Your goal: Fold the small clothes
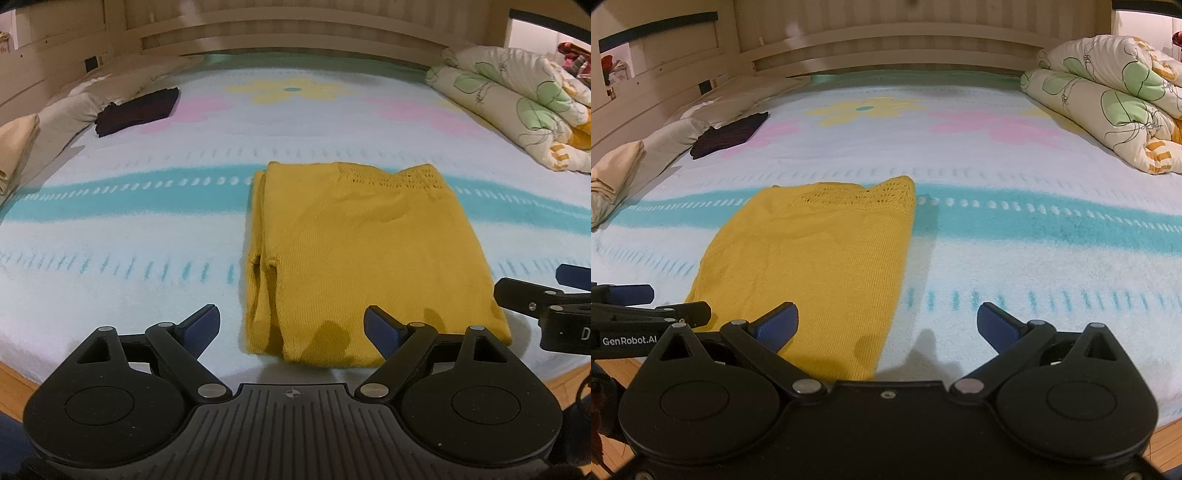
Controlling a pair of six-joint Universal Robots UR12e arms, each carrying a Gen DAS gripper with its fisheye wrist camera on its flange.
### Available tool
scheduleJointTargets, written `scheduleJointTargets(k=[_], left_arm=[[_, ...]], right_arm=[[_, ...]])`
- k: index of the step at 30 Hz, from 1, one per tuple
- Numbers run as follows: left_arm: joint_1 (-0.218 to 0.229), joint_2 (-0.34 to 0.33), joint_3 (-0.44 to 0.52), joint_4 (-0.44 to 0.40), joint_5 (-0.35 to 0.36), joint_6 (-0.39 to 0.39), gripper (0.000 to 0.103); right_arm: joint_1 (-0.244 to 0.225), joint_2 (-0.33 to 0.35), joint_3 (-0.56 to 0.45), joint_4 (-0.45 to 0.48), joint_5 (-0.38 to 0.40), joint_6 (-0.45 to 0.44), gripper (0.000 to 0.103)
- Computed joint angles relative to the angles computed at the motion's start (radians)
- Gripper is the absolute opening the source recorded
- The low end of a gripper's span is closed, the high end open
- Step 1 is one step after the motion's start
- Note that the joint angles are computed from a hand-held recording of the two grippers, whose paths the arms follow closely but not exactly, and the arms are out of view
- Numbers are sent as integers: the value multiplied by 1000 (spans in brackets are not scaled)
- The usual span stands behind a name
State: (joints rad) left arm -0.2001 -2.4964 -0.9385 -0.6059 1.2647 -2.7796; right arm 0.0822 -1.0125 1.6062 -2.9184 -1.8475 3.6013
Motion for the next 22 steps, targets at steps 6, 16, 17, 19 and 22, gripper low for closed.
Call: scheduleJointTargets(k=[6, 16, 17, 19, 22], left_arm=[[2, -7, 16, -22, -2, -34, 84], [6, -14, 24, -13, -10, -81, 84], [6, -13, 23, -9, -10, -81, 84], [5, -12, 18, -2, -6, -80, 84], [5, -11, 16, 0, -4, -80, 84]], right_arm=[[-1, 0, -1, 0, 1, 3, 103], [-2, 3, -4, 8, 3, 13, 103], [-2, 3, -5, 9, 3, 15, 103], [-1, 3, -6, 11, 1, 18, 103], [-1, 3, -6, 12, 2, 18, 103]])
